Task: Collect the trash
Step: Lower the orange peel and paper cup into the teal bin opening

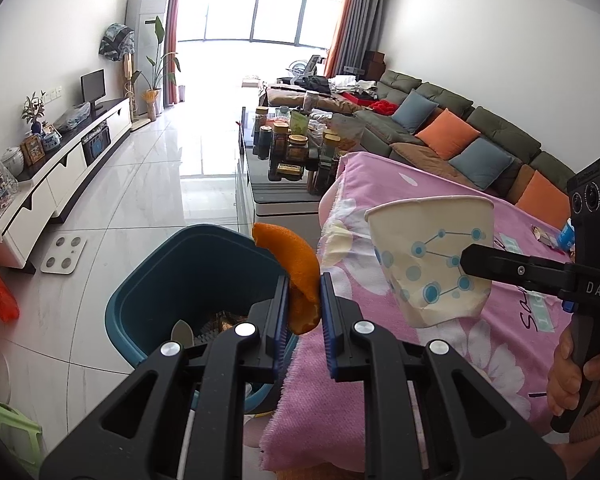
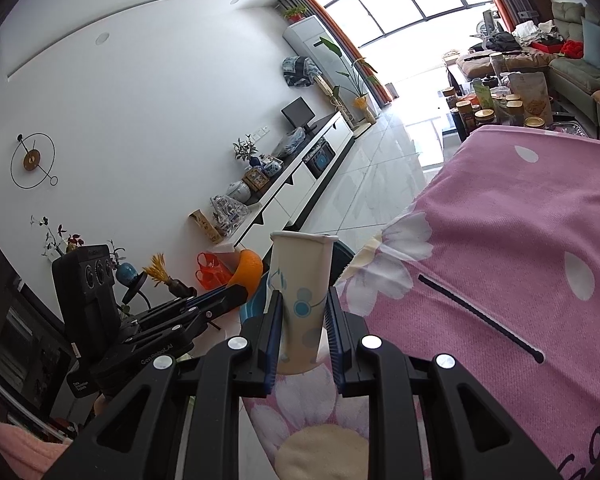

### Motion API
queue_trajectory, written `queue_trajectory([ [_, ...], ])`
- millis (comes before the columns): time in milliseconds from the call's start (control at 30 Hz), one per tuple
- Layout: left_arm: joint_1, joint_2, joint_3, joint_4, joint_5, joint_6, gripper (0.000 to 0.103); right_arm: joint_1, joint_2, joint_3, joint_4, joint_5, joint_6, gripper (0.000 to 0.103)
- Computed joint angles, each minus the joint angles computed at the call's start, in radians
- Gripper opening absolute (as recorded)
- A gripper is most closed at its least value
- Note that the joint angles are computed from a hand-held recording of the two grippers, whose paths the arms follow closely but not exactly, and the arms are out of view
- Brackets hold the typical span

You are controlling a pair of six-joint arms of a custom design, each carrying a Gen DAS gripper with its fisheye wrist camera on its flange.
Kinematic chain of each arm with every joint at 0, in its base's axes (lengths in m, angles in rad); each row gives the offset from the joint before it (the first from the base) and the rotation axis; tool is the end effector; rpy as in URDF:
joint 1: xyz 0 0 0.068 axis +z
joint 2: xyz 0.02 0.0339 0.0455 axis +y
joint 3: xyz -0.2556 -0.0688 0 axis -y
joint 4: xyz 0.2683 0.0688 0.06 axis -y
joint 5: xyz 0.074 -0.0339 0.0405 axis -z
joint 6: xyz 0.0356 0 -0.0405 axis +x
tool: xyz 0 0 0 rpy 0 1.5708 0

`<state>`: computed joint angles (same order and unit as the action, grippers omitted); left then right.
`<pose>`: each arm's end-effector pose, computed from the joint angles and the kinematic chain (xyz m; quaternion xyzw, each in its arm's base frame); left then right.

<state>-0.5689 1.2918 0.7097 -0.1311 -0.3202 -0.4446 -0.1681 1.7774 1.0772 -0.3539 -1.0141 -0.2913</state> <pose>0.2489 -0.1458 0.1913 -0.0104 0.9002 -0.0724 0.4292 0.3621 -0.0308 0.1560 -0.1759 0.8359 0.4063 0.3244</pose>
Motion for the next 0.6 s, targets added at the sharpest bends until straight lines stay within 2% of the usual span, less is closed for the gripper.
queue_trajectory([
  [600,0.028,0.027,0.01,-0.009,-0.015,-0.014,0.016,0.084,0.024,0.045,0.019,0.045,0.049,0.02],
])
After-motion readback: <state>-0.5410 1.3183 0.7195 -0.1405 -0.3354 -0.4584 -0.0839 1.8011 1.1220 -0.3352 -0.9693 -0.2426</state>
